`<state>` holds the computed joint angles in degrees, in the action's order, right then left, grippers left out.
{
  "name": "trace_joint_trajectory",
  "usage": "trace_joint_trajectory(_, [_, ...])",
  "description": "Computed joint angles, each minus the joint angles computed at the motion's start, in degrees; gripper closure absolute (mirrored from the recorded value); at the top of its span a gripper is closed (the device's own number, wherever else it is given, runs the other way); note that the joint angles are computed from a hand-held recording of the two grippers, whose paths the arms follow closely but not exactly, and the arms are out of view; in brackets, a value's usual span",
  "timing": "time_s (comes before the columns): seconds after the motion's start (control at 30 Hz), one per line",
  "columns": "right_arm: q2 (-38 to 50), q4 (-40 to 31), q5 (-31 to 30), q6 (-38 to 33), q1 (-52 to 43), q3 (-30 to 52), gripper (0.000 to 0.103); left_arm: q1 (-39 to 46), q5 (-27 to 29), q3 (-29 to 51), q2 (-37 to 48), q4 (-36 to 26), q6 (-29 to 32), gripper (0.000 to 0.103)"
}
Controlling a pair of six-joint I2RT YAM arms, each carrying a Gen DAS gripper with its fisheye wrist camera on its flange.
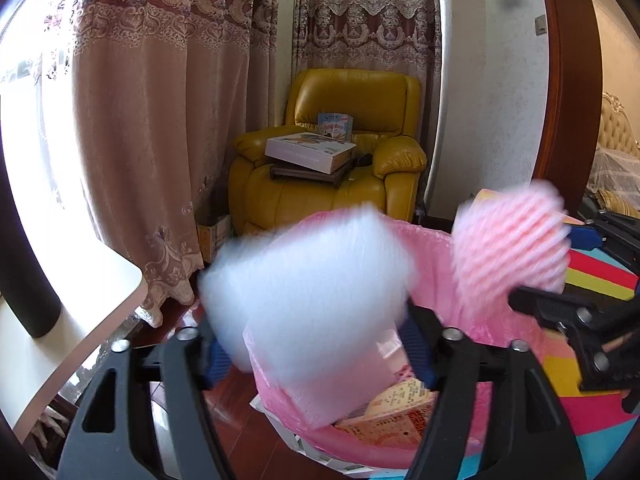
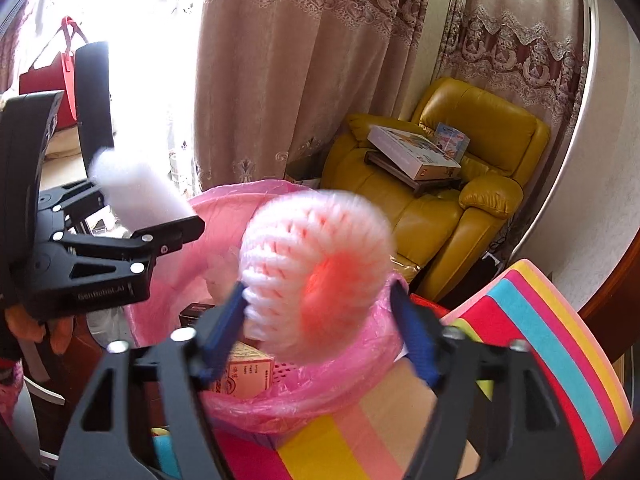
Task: Collect trash
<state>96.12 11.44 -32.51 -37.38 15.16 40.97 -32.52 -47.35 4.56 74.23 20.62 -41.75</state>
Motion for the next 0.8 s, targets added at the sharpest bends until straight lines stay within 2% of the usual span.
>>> trace_joint_trajectory(0.03, [0.09, 0.04, -0.94, -0.27, -0.63, -0.14, 0.025, 0.24, 0.24, -0.24, 0.05, 0.60, 0.64, 0.024])
trace_joint_trajectory(0.1, [-0.06, -1.11, -3.53, -1.15, -2.39, -0.07, 0.021, 0.03, -0.08, -0.87, 0.39, 2.24, 1.55, 0.017])
trace_joint_trajectory(0.27, [-2.64, -3.45, -8.96, -2.84, -7.85, -1.68, 0.020, -2.16, -1.52, -0.69, -0.38, 0.54, -0.32, 0.017])
trace_joint_trajectory(0.33, [-4.06, -4.82, -11.30, -3.94, -10.55, -2.41, 0.016, -4.48, -2.98, -0.50, -2.31, -1.71, -1.72, 0.013])
trace_joint_trajectory(0.43, [-6.88, -8.19, -15.86, -7.46, -15.88, -3.70, 0.013, -9.25, -6.19, 1.14, -5.58, -8.98, -5.85, 0.013])
trace_joint_trajectory(0.57, [-10.32, -14.87, -21.72, -13.62, -23.22, -4.07, 0.009, -18.64, -12.34, 6.52, -6.79, -22.71, -15.52, 0.013])
trace_joint_trajectory(0.73, [-12.26, -25.64, -28.09, -23.28, -31.52, -3.32, 0.005, -32.37, -20.39, 17.22, 2.51, -42.17, -35.18, 0.013])
trace_joint_trajectory(0.8, [-12.09, -29.99, -29.47, -28.59, -34.46, -3.00, 0.005, -35.46, -21.10, 20.03, 5.94, -45.54, -39.75, 0.013])
